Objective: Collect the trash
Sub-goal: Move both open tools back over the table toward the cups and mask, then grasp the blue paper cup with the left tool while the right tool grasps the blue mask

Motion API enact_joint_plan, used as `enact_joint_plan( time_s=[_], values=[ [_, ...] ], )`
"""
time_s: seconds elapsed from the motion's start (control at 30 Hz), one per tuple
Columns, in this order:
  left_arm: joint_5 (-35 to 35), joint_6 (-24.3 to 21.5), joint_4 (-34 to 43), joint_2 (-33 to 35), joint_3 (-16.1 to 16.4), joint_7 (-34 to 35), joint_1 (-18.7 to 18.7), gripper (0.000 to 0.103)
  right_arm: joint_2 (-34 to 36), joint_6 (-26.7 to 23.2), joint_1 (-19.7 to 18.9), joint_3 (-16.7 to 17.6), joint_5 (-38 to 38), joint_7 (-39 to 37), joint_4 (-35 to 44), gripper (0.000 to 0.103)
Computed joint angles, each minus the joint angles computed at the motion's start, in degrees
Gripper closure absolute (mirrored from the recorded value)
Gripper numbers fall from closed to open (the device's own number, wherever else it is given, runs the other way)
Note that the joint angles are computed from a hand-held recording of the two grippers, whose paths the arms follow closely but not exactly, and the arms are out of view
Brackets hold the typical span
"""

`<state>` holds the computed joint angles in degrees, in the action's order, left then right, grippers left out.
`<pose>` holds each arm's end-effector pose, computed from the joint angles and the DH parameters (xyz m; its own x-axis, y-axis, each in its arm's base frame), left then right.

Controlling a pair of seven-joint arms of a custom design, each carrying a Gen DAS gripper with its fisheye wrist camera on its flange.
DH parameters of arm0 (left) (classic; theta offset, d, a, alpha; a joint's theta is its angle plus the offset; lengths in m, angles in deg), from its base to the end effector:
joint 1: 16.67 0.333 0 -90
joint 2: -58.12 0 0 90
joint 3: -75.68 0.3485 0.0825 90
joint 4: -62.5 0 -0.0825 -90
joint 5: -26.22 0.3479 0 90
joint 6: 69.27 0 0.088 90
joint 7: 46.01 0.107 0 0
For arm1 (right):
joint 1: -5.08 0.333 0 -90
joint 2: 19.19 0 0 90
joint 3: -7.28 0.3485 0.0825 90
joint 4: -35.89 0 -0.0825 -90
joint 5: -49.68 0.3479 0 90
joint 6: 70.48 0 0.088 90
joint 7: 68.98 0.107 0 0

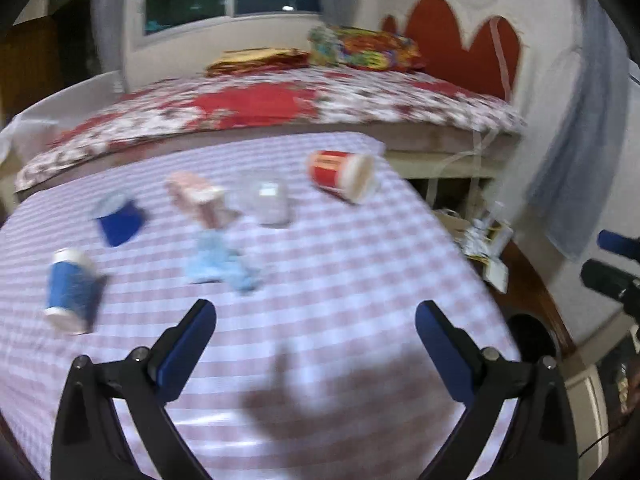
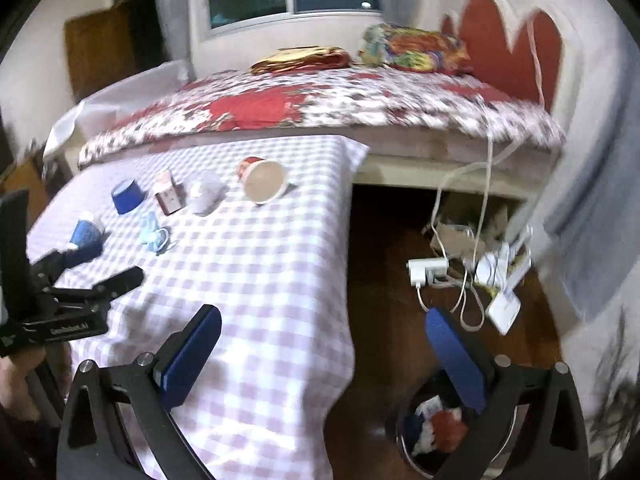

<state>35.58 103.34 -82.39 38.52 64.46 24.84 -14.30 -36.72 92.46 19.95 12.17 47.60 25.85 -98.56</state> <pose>0.4234 -0.0871 0.5429 -0.0110 -0.9988 0.0469 -0.6792 -0.0269 -0.7334 0.4303 0.1618 0.5946 0.2944 -0.9557 -0.0026 -0.6643 -0.2027 -0.7195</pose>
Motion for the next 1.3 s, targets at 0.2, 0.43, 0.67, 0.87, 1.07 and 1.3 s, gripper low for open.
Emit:
enact_joint_plan(
  time_s=[0.2, 0.43, 0.67, 0.87, 1.07, 1.3],
  values=[
    [0.62, 0.56, -3.56, -2.91, 2.96, -0.67, 6.94, 0.003, 7.69, -2.93, 4.31, 2.58, 0.73, -1.52, 9.01, 0.000],
    [2.71, 1.26, -4.72, -2.72, 3.44, -2.13, 16.44, 0.003, 17.91, -5.43, 9.62, 4.62, 1.95, -4.40, 19.52, 0.000],
    [4.62, 2.96, -3.53, 1.65, 4.16, -2.95, 21.19, 0.003, 27.76, -10.28, 12.88, 4.49, -0.07, -3.51, 29.68, 0.000],
    [2.17, 3.58, -1.39, 6.23, 8.18, 0.03, 18.24, 0.008, 35.31, -13.79, 15.05, 3.48, -2.61, -2.37, 37.57, 0.003],
    [-2.73, 2.37, 1.26, 9.76, 11.31, 4.64, 14.50, 0.015, 41.28, -17.97, 15.95, 2.92, -2.12, -2.34, 44.20, 0.021],
    [-5.37, 1.17, 3.58, 12.40, 12.15, 7.95, 13.40, 0.020, 44.30, -20.23, 15.82, 2.91, -0.60, -3.47, 47.66, 0.035]
  ],
)
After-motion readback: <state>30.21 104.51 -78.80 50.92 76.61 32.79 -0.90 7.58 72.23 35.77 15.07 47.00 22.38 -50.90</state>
